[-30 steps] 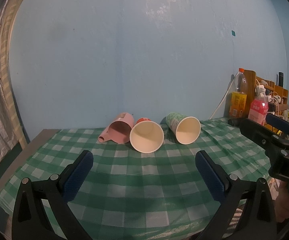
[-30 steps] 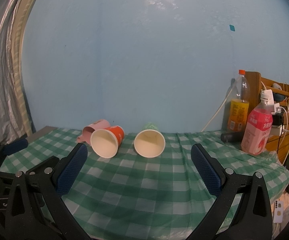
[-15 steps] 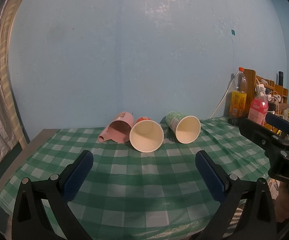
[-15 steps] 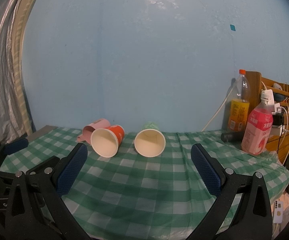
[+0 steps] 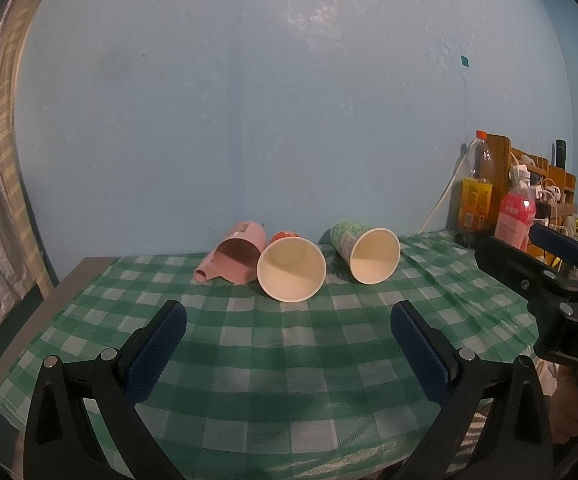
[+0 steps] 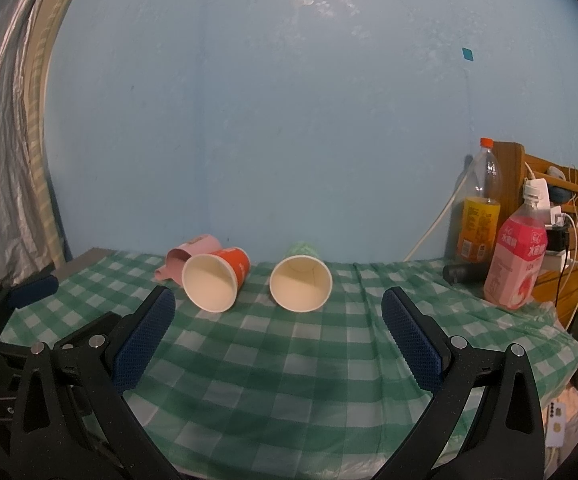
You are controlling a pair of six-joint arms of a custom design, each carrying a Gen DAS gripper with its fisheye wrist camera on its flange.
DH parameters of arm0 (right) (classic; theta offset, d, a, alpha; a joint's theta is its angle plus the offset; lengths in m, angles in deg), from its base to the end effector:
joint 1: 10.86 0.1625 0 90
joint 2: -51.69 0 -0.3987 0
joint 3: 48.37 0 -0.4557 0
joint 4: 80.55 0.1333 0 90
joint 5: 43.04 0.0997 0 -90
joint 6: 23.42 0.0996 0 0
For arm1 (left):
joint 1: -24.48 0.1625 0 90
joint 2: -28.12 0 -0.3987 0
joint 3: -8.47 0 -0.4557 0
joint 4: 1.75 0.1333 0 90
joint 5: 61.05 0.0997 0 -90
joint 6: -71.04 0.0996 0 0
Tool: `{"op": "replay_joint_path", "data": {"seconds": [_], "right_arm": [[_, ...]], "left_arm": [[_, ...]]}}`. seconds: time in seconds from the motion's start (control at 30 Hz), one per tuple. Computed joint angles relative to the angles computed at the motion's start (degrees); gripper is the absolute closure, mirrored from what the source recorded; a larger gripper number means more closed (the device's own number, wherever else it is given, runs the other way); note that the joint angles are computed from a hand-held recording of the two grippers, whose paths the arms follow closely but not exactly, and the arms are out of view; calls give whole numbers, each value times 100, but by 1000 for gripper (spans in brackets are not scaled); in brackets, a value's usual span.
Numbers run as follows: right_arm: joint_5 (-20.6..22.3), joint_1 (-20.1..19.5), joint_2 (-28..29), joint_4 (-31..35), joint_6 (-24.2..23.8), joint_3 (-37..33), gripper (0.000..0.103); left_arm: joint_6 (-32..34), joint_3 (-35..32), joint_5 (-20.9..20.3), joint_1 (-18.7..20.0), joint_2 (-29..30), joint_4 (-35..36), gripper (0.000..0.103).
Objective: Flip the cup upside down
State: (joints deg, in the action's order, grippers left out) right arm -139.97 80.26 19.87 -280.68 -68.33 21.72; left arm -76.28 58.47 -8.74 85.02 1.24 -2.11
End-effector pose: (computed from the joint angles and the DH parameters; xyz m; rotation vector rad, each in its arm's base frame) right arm 0.1373 -0.8190 0.1544 0.7660 -2.0486 1.4199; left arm -0.2287 -0.7998 0.0414 0.6786 2.0537 -1.3817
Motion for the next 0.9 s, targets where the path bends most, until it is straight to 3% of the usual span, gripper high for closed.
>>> {"op": "replay_joint_path", "data": {"seconds": [0.7, 0.9], "right_arm": [[-43, 5, 31, 53, -11, -16, 1], [-139, 22, 71, 377, -12, -210, 1]], "left_arm": [[-86, -250, -39, 6, 132, 280, 0], [-136, -842, -126, 40, 422, 684, 0]]}}
